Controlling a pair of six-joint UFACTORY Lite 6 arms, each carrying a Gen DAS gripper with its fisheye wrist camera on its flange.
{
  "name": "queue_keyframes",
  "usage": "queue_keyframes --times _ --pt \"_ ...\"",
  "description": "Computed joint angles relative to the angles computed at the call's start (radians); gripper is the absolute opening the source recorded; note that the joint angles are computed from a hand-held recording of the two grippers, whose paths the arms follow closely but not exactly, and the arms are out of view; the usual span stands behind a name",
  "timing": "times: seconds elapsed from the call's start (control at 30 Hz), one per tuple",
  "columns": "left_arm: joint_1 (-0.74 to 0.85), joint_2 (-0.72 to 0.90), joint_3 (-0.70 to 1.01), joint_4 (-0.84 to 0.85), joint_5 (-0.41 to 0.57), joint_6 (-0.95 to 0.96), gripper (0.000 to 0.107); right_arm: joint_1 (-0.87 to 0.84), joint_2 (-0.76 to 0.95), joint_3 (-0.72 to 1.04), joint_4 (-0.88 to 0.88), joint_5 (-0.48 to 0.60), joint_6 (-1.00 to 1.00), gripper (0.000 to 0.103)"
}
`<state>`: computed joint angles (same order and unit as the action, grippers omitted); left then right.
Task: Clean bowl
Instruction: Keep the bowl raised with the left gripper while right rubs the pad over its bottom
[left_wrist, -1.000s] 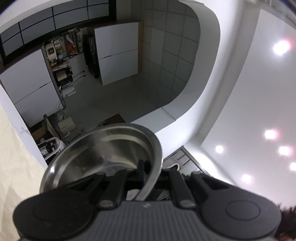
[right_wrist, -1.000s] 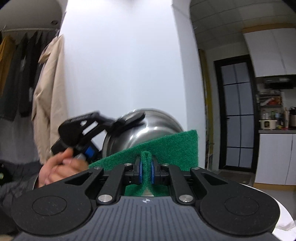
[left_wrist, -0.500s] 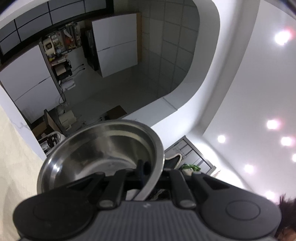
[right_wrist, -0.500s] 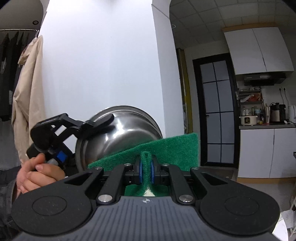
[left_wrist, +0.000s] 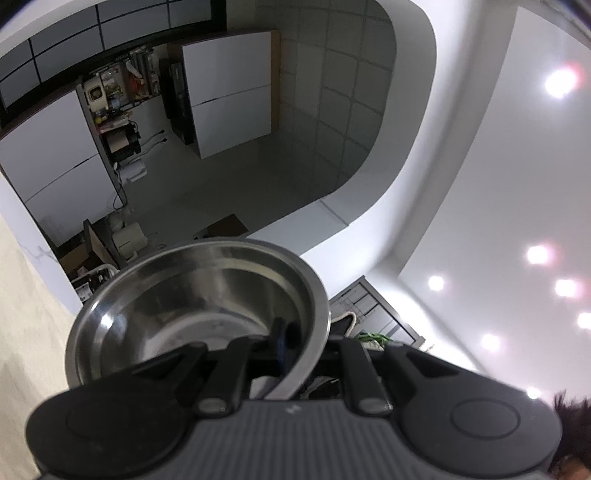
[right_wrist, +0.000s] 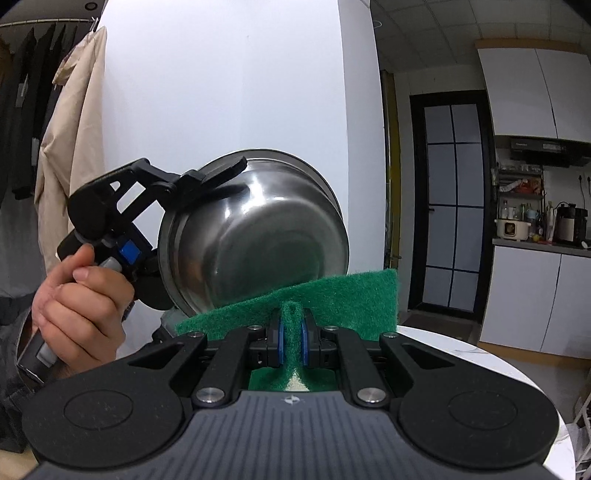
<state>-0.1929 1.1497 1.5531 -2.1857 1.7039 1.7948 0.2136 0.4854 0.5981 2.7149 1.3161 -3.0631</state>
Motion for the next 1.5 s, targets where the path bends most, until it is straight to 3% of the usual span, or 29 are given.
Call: queue_keyframes --times 0.27,0.43,0.73,0.93,1.3,1.5 --pt "0.001 -0.021 -0.01 0.025 -0.034 0.019 0.01 0.03 -0.039 -0.048 0.067 0.079 0.006 0.011" --pt "-0.005 -0.022 0.002 0.027 -0.04 0.018 0.01 0.021 -0.031 -0.045 0.093 0.071 0.016 0.011" --pt "0.004 -0.011 -0.016 -0.002 0.013 0.024 0.008 0.052 -0.022 0.011 -0.026 -0.125 -0.014 0.011" --pt "0.023 -0.006 -0.028 -0.011 0.003 0.022 0.008 0.084 -0.076 -0.024 -0.092 -0.151 -0.053 0.011" --pt "0.039 -0.021 -0.035 0.023 -0.052 0.026 0.008 0.025 -0.141 -0.081 -0.174 0.038 -0.02 0.01" --pt "0.043 -0.022 -0.027 0.068 -0.031 0.041 0.007 -0.007 -0.149 -0.112 -0.06 0.158 -0.007 0.01"
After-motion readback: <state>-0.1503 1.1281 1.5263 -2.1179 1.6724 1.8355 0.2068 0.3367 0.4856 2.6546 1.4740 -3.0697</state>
